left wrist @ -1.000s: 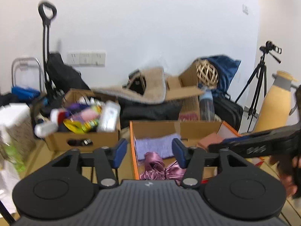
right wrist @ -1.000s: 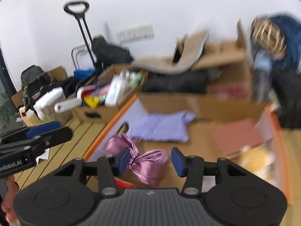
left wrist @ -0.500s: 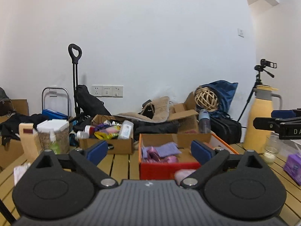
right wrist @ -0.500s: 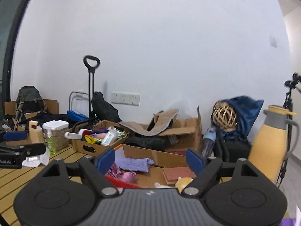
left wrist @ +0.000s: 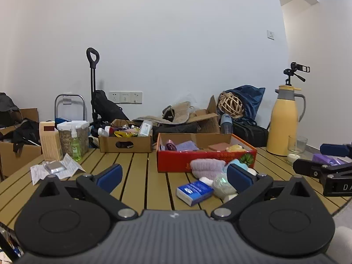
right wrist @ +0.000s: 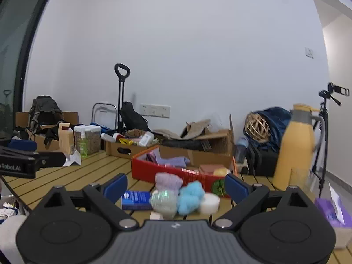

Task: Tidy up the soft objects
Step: 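Move both tools back to the table toward the blue handkerchief pack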

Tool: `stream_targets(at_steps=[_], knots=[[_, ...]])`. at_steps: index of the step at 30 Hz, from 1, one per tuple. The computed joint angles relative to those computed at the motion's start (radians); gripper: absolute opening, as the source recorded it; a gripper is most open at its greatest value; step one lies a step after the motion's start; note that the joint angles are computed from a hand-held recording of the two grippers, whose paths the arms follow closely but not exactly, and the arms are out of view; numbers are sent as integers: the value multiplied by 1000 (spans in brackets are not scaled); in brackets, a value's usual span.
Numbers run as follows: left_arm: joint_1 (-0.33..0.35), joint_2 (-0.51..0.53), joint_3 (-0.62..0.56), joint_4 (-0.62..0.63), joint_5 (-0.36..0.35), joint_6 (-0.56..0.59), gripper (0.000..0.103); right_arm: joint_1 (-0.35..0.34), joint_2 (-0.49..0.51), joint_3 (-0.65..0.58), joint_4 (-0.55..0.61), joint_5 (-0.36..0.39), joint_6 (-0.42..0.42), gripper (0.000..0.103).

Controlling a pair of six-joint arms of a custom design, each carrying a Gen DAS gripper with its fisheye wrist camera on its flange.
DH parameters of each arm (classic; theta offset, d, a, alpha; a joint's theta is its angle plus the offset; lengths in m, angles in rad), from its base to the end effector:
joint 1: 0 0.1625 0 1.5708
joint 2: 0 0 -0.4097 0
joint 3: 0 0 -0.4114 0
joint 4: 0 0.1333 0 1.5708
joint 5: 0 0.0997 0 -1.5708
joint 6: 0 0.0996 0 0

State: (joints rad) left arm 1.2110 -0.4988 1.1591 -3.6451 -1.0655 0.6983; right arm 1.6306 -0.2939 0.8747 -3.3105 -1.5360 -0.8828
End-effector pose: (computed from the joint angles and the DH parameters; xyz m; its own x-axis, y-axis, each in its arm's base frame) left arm -0.1070 -0.7999 0.1910 -0.7209 -0.0128 -0.6929 0.6769 0.2016 -0.7079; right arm 0.1884 -0.8575 0.1070 -0.6138 -0.3669 0.6991 -0.7844 0.1830 -0.5926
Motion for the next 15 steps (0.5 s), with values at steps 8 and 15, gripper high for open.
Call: stream_targets(at_steps=[8, 15], knots=[[23, -8, 26, 55, -11, -69, 103, -3, -33, 102, -42, -51, 33, 95], [55, 111, -200, 269, -4, -98, 103, -13, 105, -160, 165, -141, 99, 82]])
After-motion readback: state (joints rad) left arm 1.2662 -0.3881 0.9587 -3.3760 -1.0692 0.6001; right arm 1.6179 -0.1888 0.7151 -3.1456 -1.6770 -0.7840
